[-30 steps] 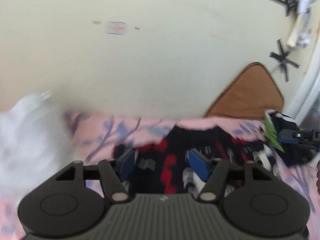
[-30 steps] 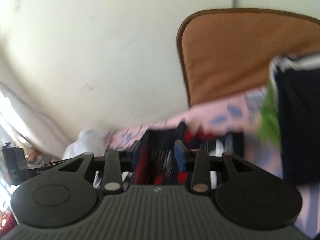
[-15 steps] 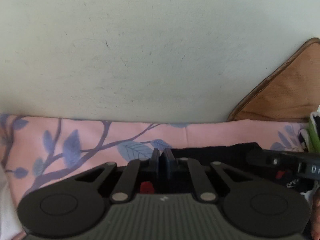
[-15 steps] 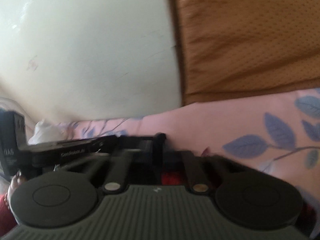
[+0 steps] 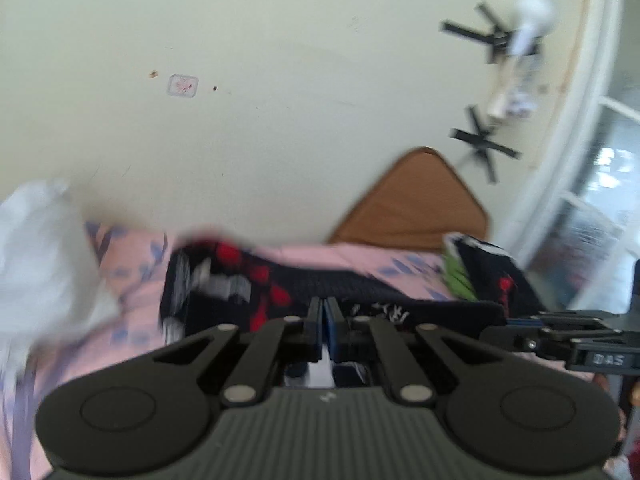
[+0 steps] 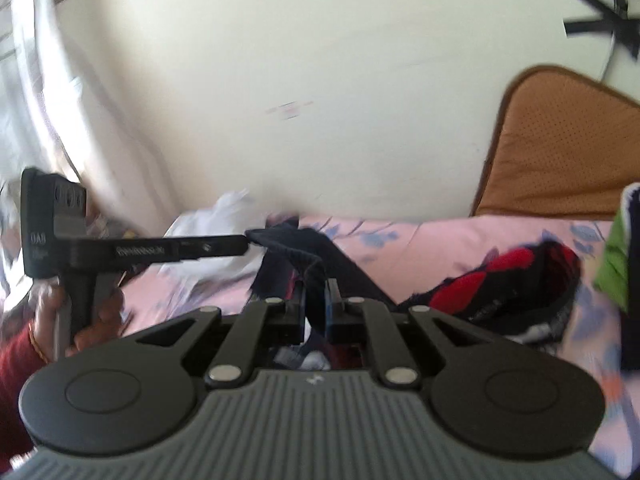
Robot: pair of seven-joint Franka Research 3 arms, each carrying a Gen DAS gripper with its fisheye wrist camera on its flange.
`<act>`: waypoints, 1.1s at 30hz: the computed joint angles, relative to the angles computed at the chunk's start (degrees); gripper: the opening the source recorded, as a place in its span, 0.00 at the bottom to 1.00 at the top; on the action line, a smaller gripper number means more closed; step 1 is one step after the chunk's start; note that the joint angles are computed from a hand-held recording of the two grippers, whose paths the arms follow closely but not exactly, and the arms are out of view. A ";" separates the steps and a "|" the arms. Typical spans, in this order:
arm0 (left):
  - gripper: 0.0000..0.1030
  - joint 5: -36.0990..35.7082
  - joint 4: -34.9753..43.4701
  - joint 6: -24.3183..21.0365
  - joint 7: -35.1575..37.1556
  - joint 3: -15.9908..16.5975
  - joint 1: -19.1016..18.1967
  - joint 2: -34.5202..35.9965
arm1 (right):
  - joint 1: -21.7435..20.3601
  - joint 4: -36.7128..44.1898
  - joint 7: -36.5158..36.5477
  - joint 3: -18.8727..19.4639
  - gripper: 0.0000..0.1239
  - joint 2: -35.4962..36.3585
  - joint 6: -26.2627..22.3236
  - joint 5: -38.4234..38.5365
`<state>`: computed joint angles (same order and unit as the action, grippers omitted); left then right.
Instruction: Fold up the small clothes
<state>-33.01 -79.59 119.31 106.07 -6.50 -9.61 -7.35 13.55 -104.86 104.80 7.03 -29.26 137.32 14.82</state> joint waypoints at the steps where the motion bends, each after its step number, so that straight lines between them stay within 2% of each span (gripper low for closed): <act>1: 0.02 -2.62 -4.65 -0.32 1.85 1.22 0.20 -3.95 | 0.00 -2.18 0.51 0.90 0.09 -2.87 -0.48 -0.64; 2: 0.02 -3.98 -9.65 -1.29 2.75 2.32 0.50 -8.47 | 0.58 -4.92 2.11 1.58 0.09 -6.13 -0.89 -1.34; 6: 0.02 -3.63 -22.27 -4.04 3.36 6.78 -0.80 -20.18 | -1.73 -13.11 7.43 6.81 0.09 -14.21 -2.72 -3.81; 10: 0.07 -1.94 -26.90 -4.91 1.74 9.65 -1.96 -24.20 | -1.35 -20.28 15.08 8.86 0.15 -19.34 -3.42 -2.23; 11: 0.11 -1.05 -27.36 -4.73 0.18 9.83 -1.59 -24.48 | -1.57 -21.09 17.01 9.68 0.15 -20.24 -2.72 -2.18; 13: 0.18 0.46 -28.24 -4.30 -2.31 10.22 -1.08 -25.22 | -0.70 -21.65 18.24 9.20 0.24 -21.61 -1.26 -1.68; 14: 0.29 1.20 -28.06 -3.57 -3.62 10.32 -0.75 -24.89 | -0.85 -22.04 18.53 9.04 0.26 -22.18 0.26 -1.84; 15: 0.44 2.15 -28.10 -2.21 -4.67 10.04 -0.38 -24.71 | -1.60 -22.27 19.01 9.24 0.31 -23.24 1.50 -2.58; 17: 0.57 5.40 -28.05 1.80 -7.10 8.46 0.68 -23.86 | -4.79 -21.49 20.01 9.83 0.33 -25.42 1.31 -5.58; 18: 0.57 6.67 -27.16 2.97 -7.86 8.20 0.70 -22.57 | -7.01 -21.30 20.68 10.25 0.35 -25.79 1.52 -7.21; 20: 0.57 7.51 -24.78 3.90 -8.68 8.07 -0.16 -19.46 | -11.62 -21.35 22.79 10.93 0.46 -27.77 1.03 -10.33; 21: 0.57 8.00 -23.60 4.00 -9.12 7.78 -0.37 -17.97 | -14.38 -21.56 24.30 11.53 0.57 -28.60 1.09 -11.95; 22: 0.56 8.50 -22.68 4.10 -9.49 7.35 -0.52 -16.68 | -16.66 -22.14 25.78 12.15 0.64 -29.28 1.32 -13.25; 23: 0.49 9.11 -21.74 4.22 -9.82 6.68 -0.68 -15.27 | -18.45 -22.60 27.13 12.40 0.63 -29.56 0.84 -14.17; 24: 0.31 9.71 -21.55 4.30 -9.76 6.22 -0.72 -14.55 | -18.82 -22.96 27.99 12.22 0.63 -29.29 -0.13 -14.26; 25: 0.22 10.92 -21.20 4.40 -9.78 5.44 -0.64 -13.77 | -18.59 -23.21 28.95 11.75 0.62 -28.56 -1.44 -13.71; 26: 0.15 13.50 -20.94 5.33 -10.25 4.05 -0.19 -12.98 | -17.67 -24.00 29.79 11.04 0.53 -28.04 -1.79 -12.77; 27: 0.12 15.46 -21.76 6.91 -10.61 3.08 0.12 -13.07 | -16.27 -25.02 30.51 10.38 0.29 -27.49 -1.34 -11.48; 28: 0.12 16.80 -21.99 8.09 -10.64 2.62 0.17 -12.73 | -14.66 -25.84 31.16 9.79 0.14 -26.80 -1.09 -10.03; 31: 0.12 17.95 -20.41 8.38 -12.28 2.72 0.34 -10.37 | -14.87 -26.78 33.28 12.21 0.13 -27.68 -0.42 -11.80; 33: 0.12 18.15 -20.02 9.02 -13.05 2.71 0.64 -9.40 | -15.54 -25.64 33.38 14.00 0.13 -27.64 -2.08 -14.31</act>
